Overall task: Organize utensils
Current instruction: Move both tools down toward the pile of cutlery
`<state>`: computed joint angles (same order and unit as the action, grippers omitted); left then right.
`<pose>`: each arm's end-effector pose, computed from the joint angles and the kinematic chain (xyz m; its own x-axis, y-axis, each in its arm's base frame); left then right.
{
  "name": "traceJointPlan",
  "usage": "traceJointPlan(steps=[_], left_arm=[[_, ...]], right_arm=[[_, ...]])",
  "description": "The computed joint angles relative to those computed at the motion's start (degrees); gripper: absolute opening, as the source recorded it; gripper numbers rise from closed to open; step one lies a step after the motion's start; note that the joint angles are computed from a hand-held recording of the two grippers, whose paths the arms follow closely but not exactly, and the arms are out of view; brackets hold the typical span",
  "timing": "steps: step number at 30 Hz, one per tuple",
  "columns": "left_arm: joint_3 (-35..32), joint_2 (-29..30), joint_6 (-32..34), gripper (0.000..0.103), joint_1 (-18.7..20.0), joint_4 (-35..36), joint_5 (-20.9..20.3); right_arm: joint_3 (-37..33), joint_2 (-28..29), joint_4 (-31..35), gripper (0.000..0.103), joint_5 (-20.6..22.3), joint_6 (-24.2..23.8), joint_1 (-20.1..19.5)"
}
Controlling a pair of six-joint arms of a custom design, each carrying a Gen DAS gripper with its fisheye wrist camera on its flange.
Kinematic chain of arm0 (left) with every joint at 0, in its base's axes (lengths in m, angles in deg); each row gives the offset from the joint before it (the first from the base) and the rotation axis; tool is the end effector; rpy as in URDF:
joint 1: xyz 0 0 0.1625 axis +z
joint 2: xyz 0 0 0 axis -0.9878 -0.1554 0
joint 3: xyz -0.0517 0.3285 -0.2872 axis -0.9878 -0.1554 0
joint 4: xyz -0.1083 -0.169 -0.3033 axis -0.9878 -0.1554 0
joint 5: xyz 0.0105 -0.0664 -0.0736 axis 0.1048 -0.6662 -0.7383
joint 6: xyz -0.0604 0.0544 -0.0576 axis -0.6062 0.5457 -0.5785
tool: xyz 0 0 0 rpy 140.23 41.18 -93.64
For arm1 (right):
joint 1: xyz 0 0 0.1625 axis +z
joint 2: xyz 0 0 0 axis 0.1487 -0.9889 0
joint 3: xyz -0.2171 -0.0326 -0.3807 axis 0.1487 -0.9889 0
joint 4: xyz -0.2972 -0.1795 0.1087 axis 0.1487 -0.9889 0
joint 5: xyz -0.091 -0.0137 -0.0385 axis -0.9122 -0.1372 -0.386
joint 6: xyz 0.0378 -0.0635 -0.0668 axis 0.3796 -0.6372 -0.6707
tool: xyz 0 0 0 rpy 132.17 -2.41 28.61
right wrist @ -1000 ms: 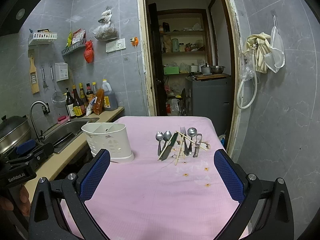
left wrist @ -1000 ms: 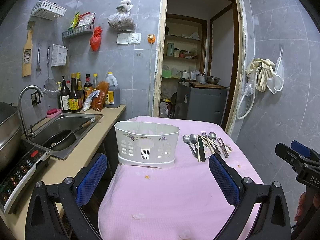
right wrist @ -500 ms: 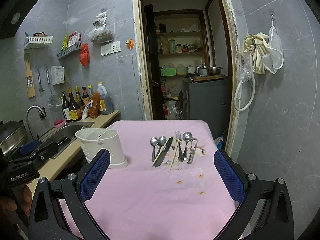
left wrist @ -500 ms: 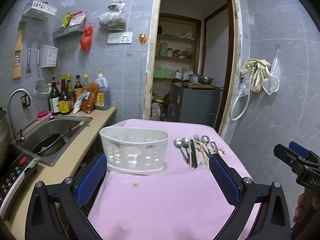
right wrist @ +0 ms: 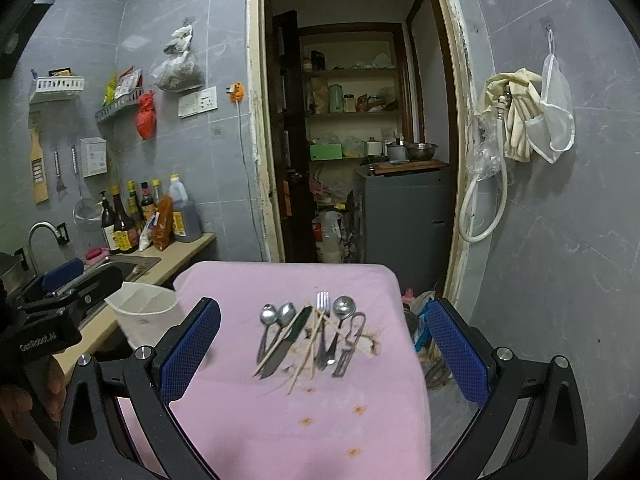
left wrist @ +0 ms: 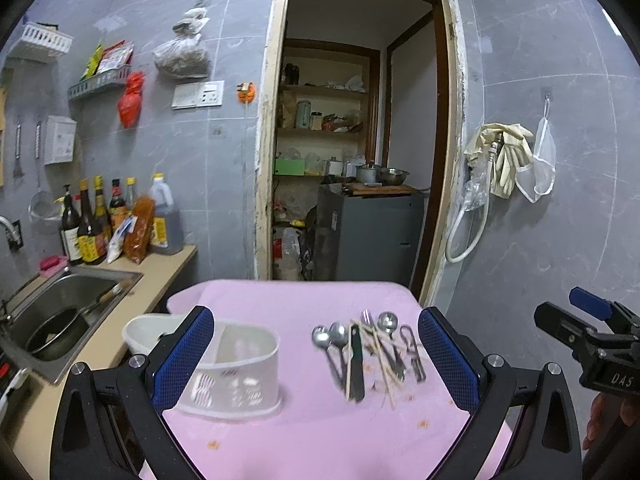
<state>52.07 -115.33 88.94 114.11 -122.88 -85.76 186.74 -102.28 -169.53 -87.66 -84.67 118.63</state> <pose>-0.2272 -0.4130 0.3693 -0.7502 0.0398 -0.6600 0.6352 0.3207 -0.7027 0.3976 -0.4187 0.2047 -0.7619 -0.0873 0.6418 -0.6241 0.3640 -0.6913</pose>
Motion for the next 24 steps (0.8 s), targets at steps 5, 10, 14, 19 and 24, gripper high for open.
traceJointPlan(steps=[5,10,14,19,24], left_arm=[[-5.6,6.2,3.7,0.103,4.0,-2.8,-3.6],[-12.3,11.6,4.3,0.103,8.7,0.2,-7.9],[-17.3,15.6,3.0,0.101,11.7,3.8,-9.4],[-23.9,20.8,0.5,0.089,15.1,9.7,-9.1],[-29.2,24.4,-4.4,0.076,18.4,16.9,-8.6]], right_arm=[[-2.6,-0.5,3.5,0.102,4.5,-1.0,-4.7],[-6.6,-1.2,11.3,0.102,8.8,1.7,-10.2],[-9.9,-0.3,15.9,0.101,11.6,1.9,-13.8],[-14.7,2.3,22.5,0.084,14.0,3.5,-17.4],[-19.9,5.8,30.5,0.067,13.8,7.4,-19.7]])
